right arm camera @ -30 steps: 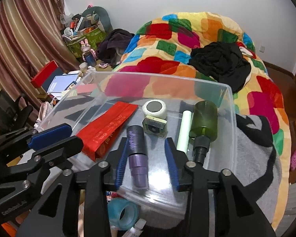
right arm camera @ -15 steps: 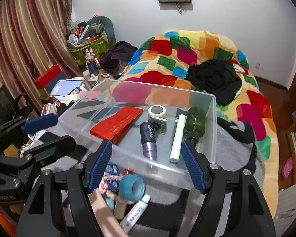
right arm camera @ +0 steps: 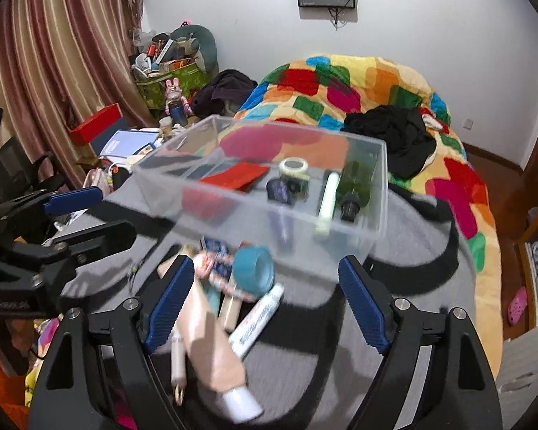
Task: Organize objects
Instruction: 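Grasp the pink keychain with the left gripper while the right grasps the beige tube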
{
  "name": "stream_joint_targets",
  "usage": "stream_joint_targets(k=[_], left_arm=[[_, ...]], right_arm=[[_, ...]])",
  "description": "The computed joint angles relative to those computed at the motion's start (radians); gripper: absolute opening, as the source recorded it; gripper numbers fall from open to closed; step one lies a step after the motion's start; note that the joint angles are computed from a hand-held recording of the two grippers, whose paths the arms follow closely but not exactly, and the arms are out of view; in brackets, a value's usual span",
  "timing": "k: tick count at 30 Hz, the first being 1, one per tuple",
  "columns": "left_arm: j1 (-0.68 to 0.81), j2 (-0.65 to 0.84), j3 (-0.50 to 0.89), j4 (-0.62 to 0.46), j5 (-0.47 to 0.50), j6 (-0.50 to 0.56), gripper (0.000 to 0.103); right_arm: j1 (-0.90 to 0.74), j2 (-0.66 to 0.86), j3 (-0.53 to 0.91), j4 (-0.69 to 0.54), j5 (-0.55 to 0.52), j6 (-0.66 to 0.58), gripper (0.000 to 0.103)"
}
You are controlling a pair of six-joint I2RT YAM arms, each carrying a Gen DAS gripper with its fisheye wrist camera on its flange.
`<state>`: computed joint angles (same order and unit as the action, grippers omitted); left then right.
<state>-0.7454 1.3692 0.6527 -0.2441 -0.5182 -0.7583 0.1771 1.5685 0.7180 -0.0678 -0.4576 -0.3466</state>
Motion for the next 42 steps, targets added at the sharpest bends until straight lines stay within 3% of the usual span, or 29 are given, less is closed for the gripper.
stream_joint_targets(k=[9, 11, 13, 18, 21, 26, 28, 33, 42], left_arm=[[-0.035, 0.047, -0.098, 0.059, 0.057, -0.086, 0.083], [-0.030, 0.074, -0.116, 0.099, 0.107, -0.079, 0.083], [-0.024, 0.122, -0.117, 0.131, 0.137, -0.079, 0.083], [-0.041, 0.177, -0.088, 0.155, 0.094, -0.059, 0.083], [-0.051, 0.204, -0.077, 0.187, 0.083, -0.021, 0.076], [-0.072, 0.232, -0.075, 0.229, 0.060, 0.024, 0.061], [-0.068, 0.233, -0.075, 0.236, 0.058, 0.034, 0.046], [-0.050, 0.224, -0.087, 0.257, 0.069, 0.056, 0.025], [-0.088, 0.169, -0.114, 0.221, 0.011, -0.021, 0.025]], right_arm=[[-0.028, 0.009, -0.119, 0.015, -0.009, -0.090, 0.079], [-0.037, 0.043, -0.110, -0.002, -0.023, -0.101, 0.073], [-0.032, 0.065, -0.097, -0.020, -0.035, -0.106, 0.058], [-0.033, 0.047, -0.125, 0.003, -0.049, -0.119, 0.041], [-0.046, 0.022, -0.141, -0.001, -0.062, -0.127, 0.030], [-0.060, 0.013, -0.151, -0.003, -0.084, -0.138, 0.029], [-0.061, -0.008, -0.161, 0.003, -0.095, -0.142, 0.029], [-0.081, -0.058, -0.171, -0.012, -0.142, -0.146, 0.029], [-0.109, -0.065, -0.150, -0.025, -0.160, -0.122, 0.029]])
